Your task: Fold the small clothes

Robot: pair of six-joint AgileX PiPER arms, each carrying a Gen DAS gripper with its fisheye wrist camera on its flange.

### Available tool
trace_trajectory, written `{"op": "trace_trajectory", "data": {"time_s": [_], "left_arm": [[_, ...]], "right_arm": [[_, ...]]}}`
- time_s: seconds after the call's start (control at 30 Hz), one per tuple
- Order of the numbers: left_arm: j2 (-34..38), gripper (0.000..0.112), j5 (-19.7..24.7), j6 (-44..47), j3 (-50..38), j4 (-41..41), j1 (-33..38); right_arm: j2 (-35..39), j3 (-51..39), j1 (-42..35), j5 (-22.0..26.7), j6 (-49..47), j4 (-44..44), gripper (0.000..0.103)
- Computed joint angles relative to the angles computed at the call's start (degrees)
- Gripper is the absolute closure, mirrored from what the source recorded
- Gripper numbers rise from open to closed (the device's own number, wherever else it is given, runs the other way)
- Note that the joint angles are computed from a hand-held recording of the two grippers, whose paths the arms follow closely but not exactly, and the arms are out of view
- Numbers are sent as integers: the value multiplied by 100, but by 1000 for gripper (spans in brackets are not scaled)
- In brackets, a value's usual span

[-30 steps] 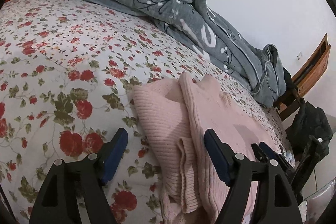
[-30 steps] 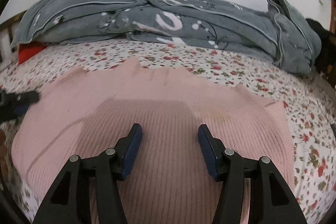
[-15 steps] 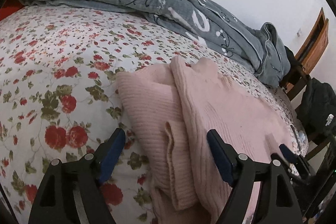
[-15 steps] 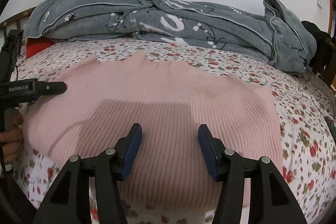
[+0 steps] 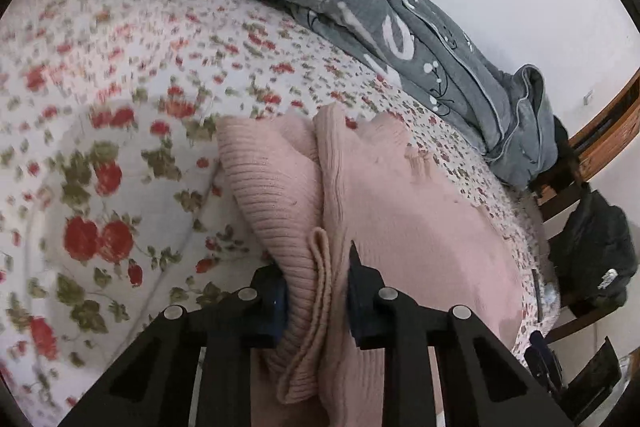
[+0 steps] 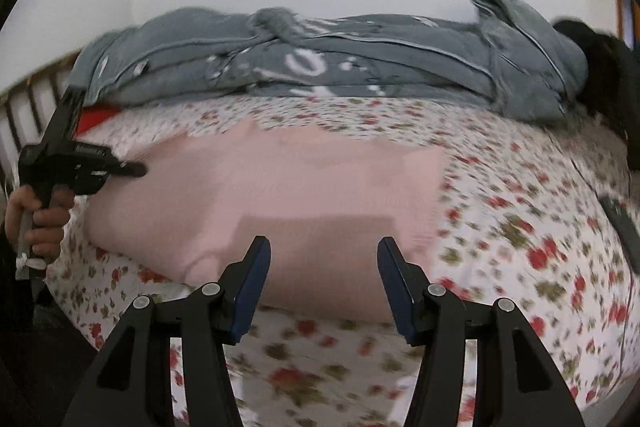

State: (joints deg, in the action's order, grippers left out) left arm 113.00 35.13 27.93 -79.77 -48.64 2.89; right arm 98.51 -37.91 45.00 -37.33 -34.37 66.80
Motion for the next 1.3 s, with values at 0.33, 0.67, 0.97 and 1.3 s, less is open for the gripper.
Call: {"op": "trace_trajectory", "data": {"time_s": [0.33, 0.67, 0.97, 1.3], "left_arm": [[-442, 91, 563, -3272, -1499, 2459, -1362], [1199, 91, 1577, -5495, -4134, 4294, -3427], [2155, 81, 2361, -4742, -5412, 3253, -3671], [121, 63, 659, -4517, -2407, 4206, -2962]], "right_arm": [[-1611, 1573, -1248, 205, 1952, -1990, 49], [-3167, 2721, -1689, 238, 2048, -1938, 49], [-3195, 2895, -2014, 611, 2453, -2633, 49], [-2299, 1504, -2532, 1469, 4841, -5461, 40]]}}
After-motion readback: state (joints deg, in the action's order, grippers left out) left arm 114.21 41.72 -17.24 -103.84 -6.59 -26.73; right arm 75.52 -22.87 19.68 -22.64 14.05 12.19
